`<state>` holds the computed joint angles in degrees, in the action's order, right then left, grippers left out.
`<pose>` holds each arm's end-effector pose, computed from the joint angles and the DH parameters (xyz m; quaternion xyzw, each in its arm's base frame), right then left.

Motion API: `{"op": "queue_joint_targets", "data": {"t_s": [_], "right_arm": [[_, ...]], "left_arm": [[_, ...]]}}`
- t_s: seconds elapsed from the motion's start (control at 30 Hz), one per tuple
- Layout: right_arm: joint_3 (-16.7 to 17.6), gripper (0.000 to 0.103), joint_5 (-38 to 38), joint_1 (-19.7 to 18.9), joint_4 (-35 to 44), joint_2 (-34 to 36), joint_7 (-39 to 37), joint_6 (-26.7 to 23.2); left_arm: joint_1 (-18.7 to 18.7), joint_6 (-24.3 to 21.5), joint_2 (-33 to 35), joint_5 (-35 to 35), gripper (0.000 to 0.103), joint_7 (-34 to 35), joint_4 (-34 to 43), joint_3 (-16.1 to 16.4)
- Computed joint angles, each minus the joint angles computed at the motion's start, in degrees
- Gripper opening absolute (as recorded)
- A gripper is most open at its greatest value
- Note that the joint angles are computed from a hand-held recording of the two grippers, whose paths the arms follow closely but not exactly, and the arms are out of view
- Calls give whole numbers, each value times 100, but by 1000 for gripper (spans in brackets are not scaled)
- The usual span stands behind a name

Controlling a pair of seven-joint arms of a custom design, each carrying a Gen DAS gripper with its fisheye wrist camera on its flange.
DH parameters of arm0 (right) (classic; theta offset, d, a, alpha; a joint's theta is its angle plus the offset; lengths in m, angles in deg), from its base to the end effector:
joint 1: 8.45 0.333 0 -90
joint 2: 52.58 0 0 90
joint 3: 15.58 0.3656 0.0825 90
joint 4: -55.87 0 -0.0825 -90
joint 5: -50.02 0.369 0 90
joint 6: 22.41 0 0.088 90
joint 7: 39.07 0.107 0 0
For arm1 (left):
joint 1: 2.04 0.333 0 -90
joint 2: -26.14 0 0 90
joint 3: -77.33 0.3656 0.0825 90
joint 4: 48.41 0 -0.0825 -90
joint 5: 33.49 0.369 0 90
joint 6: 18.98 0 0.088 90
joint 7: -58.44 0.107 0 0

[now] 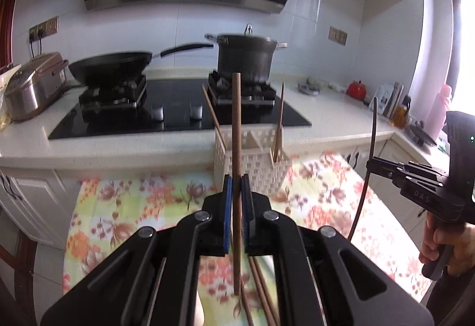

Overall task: Organize utensils
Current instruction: 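Carry the left tool's chopstick upright into the basket while the right tool lowers its own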

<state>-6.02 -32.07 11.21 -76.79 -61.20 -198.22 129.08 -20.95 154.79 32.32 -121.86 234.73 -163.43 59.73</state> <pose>0.4168 0.2665 0.4938 -0.5399 0.6902 -0.3352 0.3461 0.5145 -0.2781 0.5091 -0.3889 0.7769 -0.4693 0.1582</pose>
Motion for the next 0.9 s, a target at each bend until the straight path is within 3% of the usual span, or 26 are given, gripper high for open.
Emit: {"op": "queue_joint_targets", "data": {"t_s": [0.33,0.53,0.7,0.9], "right_arm": [[-306,8,-219,-291,1365,585,-507,-49],[-563,8,-125,-337,2128,1224,-833,162],[-785,8,-157,-298,2501,1668,-786,368],[-990,8,-356,-199,2676,1985,-480,448]], "left_arm": [[-166,155,990,2646,6,-2344,1776,-56],[-863,89,1824,4587,6,-4179,2894,745],[-1078,7,2510,5374,6,-4962,3689,1032],[-900,173,2964,5781,6,-5295,3950,768]]}}
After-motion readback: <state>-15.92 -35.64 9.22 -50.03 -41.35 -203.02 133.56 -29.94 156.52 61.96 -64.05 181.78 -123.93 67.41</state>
